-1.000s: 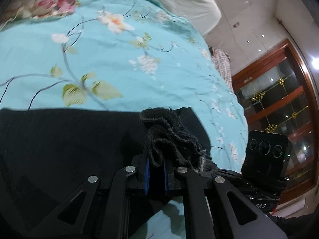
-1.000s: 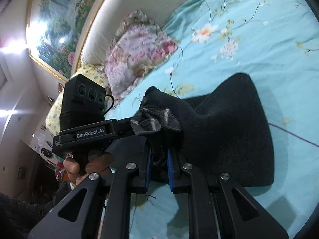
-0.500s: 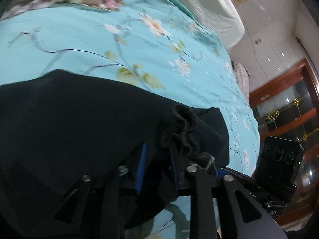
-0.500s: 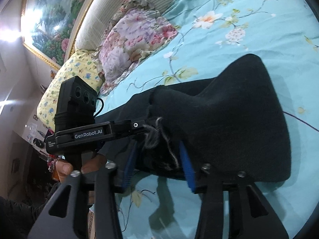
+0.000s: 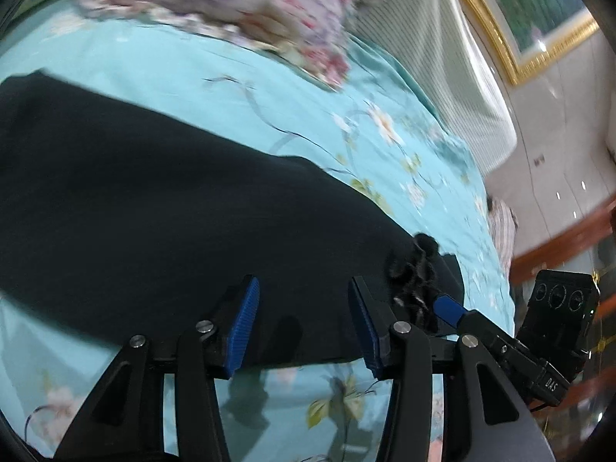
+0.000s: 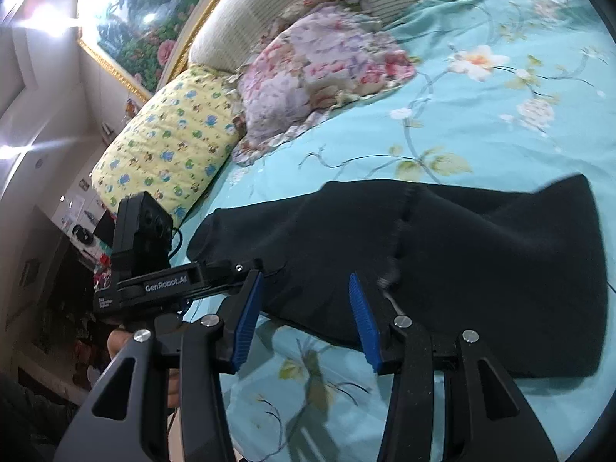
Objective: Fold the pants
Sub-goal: 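Open both grippers to release the folded pants and lift away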
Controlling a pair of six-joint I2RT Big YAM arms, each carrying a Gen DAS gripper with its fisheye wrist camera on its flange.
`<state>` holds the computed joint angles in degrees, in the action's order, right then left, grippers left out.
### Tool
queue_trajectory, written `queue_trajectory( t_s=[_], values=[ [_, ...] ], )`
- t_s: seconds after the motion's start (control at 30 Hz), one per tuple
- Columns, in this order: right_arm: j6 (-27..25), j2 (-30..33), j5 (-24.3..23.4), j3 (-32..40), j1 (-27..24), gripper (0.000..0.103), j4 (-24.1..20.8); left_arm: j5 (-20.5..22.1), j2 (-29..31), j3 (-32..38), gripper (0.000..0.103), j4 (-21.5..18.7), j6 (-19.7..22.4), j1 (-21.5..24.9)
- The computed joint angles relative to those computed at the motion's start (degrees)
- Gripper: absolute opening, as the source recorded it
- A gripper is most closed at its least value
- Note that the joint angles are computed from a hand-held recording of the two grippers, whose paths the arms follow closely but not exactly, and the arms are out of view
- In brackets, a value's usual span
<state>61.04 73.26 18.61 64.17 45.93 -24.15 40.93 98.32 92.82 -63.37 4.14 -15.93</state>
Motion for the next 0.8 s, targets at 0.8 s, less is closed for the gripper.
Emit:
queue_trajectory(
  t_s=[0.8],
  values=[
    [-18.28, 19.92, -16.6, 26.67, -5.24, 0.059, -11.33, -3.67, -2.3, -4.75, 0.069, 6.71, -11.87, 14.57]
  ],
)
